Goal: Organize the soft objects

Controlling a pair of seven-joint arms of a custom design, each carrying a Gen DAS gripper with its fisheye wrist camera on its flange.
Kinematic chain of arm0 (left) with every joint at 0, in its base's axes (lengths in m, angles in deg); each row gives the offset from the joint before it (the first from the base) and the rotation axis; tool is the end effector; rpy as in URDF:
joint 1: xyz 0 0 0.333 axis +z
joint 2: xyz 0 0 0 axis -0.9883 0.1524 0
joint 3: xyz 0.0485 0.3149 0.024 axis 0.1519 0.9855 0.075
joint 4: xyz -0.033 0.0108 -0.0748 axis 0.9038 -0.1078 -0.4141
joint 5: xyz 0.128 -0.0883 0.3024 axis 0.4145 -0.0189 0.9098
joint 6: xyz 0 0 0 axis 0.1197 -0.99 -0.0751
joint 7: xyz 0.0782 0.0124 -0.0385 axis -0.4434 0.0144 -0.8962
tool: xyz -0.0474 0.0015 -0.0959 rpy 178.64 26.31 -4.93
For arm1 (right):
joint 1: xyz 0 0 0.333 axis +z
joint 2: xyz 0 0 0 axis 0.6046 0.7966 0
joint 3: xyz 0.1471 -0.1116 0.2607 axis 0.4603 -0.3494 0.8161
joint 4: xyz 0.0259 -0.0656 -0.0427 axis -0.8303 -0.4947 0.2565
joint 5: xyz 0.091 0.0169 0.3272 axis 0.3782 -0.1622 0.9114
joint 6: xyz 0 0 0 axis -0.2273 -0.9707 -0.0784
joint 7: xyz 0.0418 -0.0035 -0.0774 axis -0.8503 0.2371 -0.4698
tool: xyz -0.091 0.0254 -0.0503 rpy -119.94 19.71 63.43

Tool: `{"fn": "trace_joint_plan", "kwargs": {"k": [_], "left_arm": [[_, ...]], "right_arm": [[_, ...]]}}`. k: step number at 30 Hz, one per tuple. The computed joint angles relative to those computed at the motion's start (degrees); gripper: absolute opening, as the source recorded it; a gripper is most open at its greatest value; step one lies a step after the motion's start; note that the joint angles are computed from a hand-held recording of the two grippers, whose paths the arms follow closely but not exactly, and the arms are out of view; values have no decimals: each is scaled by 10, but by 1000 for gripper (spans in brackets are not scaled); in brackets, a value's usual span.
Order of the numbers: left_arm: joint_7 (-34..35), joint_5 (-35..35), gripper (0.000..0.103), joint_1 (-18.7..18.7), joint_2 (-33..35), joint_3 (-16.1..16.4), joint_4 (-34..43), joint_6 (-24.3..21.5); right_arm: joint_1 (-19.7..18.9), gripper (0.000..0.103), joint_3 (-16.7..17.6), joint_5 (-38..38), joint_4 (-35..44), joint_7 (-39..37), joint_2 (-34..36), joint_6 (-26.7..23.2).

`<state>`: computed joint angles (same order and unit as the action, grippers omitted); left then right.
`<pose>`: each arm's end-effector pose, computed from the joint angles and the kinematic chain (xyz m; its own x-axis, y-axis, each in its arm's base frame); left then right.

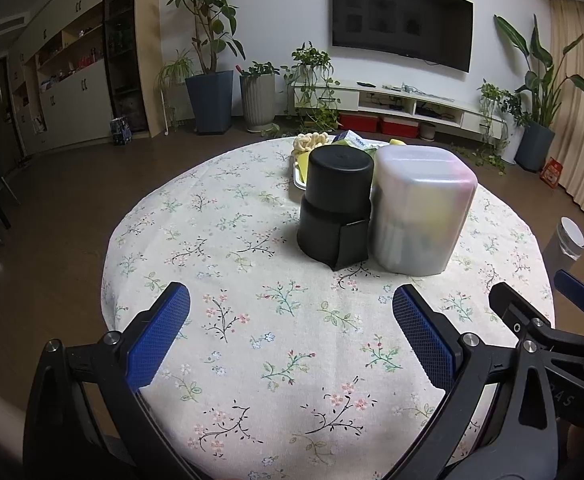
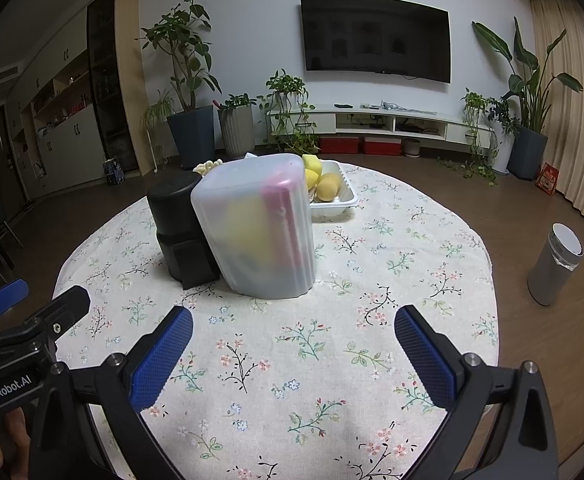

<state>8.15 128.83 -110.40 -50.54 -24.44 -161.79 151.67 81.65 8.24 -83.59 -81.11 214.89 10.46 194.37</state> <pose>0.6185 -0.3645 0.4494 0.0309 -0.9995 -0.0005 -0.6199 -0.0188 -0.7844 0.6195 0.4313 0.4249 0.0427 -0.9976 -0.0542 -0.5927 0.0184 -0.8052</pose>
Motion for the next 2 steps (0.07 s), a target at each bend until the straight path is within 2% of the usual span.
{"fn": "trace_joint_plan", "kwargs": {"k": [2], "left_arm": [[0,-1,103,0,0,0,1,-3]], "right_arm": [[0,103,0,0,0,1,0,0]]}}
